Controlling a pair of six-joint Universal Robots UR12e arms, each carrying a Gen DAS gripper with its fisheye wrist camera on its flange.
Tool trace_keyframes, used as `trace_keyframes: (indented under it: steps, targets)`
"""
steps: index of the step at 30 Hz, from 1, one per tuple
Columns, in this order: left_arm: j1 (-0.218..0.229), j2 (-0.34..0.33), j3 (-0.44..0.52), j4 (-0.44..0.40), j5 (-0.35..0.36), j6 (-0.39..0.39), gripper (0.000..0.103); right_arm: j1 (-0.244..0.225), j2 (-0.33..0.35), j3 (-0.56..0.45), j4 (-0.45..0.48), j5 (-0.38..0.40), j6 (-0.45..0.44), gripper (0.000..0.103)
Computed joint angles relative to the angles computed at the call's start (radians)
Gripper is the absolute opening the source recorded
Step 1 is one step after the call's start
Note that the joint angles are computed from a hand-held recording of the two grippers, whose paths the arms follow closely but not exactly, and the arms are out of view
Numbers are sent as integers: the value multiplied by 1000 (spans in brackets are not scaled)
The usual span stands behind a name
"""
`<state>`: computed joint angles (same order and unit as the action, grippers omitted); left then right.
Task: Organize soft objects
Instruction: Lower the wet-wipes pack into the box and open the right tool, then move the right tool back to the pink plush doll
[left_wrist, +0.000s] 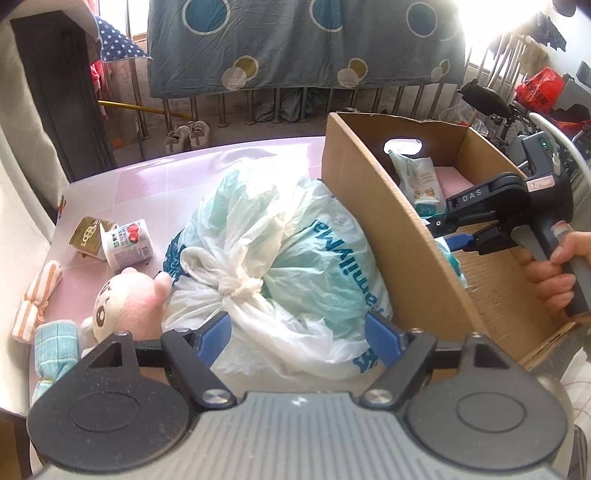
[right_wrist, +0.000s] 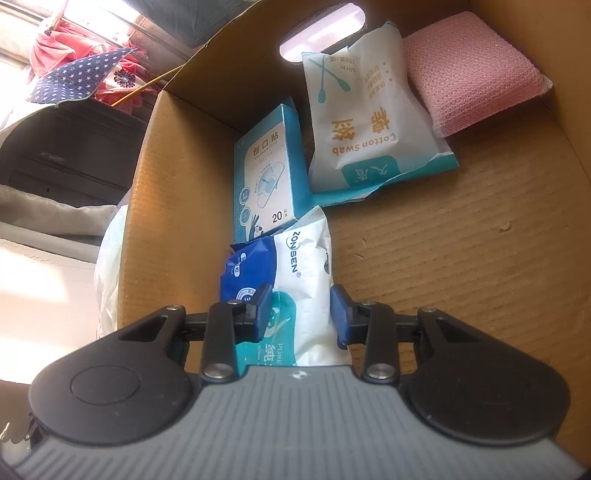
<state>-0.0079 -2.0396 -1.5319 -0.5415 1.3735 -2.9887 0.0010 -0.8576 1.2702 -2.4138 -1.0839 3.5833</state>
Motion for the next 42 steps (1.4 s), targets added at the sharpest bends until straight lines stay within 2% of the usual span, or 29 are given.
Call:
trace_keyframes:
  steps: [3, 7, 11, 21, 24, 27, 31, 34, 38, 40, 42]
  targets:
    - [18, 13, -32, 8, -5, -31, 81, 7, -1, 4, -19, -20, 10, 34]
    - [39, 39, -82, 37, 7, -60, 81, 1, -4, 11, -24, -3, 42, 39]
    - [61, 73, -138, 99, 32, -99, 83, -5, -26, 46, -72, -12, 61, 46]
    - [107, 141, -241, 235, 121, -125, 84, 0, -113, 151, -320, -102, 105, 49]
    - [120, 162, -277, 272, 148, -134, 84, 6, -145, 193, -426, -94, 128, 49]
    - [134, 178, -305, 290, 162, -155, 84, 14, -163, 222, -511, -48, 148, 49]
    - [149, 188, -332, 300, 174, -193, 84, 44, -164, 215, -512, 44, 115, 49]
    - [158, 191, -346, 316, 184, -218, 83, 75, -148, 187, -486, 129, 91, 49]
    - [160, 181, -350, 341, 238, -206, 79, 120, -104, 117, -406, 263, 58, 49]
    - [164, 177, -348, 351, 249, -200, 76, 145, -77, 77, -357, 311, 38, 49]
    - [173, 174, -344, 358, 240, -193, 76, 170, -53, 40, -313, 321, 23, 49]
